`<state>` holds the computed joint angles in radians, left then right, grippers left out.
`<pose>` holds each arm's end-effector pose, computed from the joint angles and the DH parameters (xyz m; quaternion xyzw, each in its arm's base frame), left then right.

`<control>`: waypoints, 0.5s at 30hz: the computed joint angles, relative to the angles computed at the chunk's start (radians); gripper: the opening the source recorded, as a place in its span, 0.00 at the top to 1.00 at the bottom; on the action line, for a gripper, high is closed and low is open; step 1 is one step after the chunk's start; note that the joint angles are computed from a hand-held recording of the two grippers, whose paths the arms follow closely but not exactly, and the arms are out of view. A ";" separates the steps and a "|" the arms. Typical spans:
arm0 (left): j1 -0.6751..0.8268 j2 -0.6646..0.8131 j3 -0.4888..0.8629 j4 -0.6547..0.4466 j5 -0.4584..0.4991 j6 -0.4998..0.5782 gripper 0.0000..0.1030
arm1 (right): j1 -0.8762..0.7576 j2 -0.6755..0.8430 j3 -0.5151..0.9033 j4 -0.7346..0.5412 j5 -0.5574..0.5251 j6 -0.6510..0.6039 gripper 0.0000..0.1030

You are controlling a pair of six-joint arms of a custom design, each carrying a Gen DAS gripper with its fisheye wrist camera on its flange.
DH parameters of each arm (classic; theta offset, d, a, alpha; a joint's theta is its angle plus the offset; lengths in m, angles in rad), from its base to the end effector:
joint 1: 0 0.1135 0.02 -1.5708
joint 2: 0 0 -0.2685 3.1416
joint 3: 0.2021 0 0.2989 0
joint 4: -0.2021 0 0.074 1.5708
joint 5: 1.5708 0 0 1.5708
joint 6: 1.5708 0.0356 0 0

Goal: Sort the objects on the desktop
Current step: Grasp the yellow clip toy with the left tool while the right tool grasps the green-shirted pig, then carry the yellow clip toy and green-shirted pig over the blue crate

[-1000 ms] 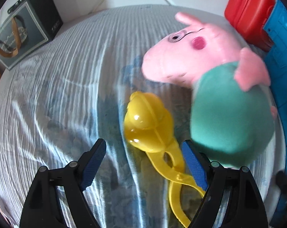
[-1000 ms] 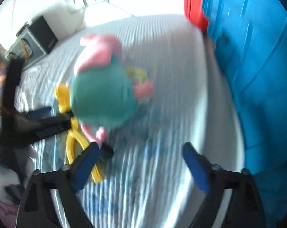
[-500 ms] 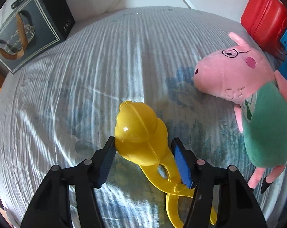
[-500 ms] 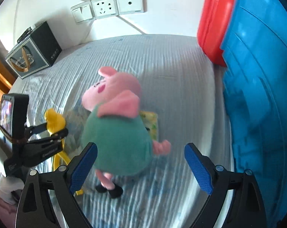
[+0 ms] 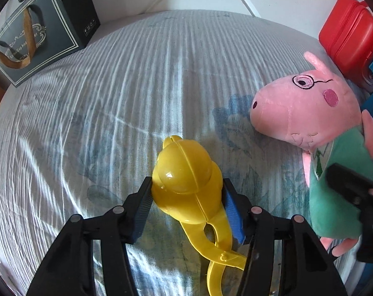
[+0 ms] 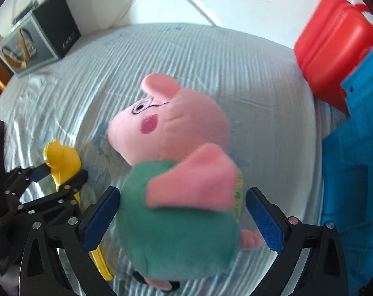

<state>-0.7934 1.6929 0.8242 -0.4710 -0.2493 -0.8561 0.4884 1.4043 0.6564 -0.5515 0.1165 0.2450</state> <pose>0.2254 -0.2166 0.0896 -0.0452 0.9847 -0.0002 0.1683 0.2318 0.1185 0.1178 -0.1123 0.9828 -0.0054 0.1468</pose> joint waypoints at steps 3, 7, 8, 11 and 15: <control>-0.019 -0.046 -0.030 0.029 0.010 0.017 0.48 | 0.009 0.055 0.003 0.031 -0.008 0.004 0.17; -0.064 -0.119 -0.050 0.024 -0.033 0.041 0.48 | -0.012 -0.037 -0.059 0.043 -0.030 0.031 0.21; -0.070 -0.135 -0.055 0.026 -0.038 0.043 0.48 | -0.025 -0.059 -0.071 0.035 -0.040 0.033 0.21; -0.079 -0.183 -0.064 0.011 -0.045 0.032 0.48 | -0.055 -0.120 -0.109 0.024 -0.044 0.026 0.22; -0.125 -0.279 -0.071 -0.039 -0.102 0.000 0.48 | -0.068 -0.261 -0.172 0.006 -0.068 0.041 0.24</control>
<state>-0.9185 1.4137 0.7529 -0.5102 -0.3514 -0.8560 0.4207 1.1437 0.4847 -0.5459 0.0489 0.2856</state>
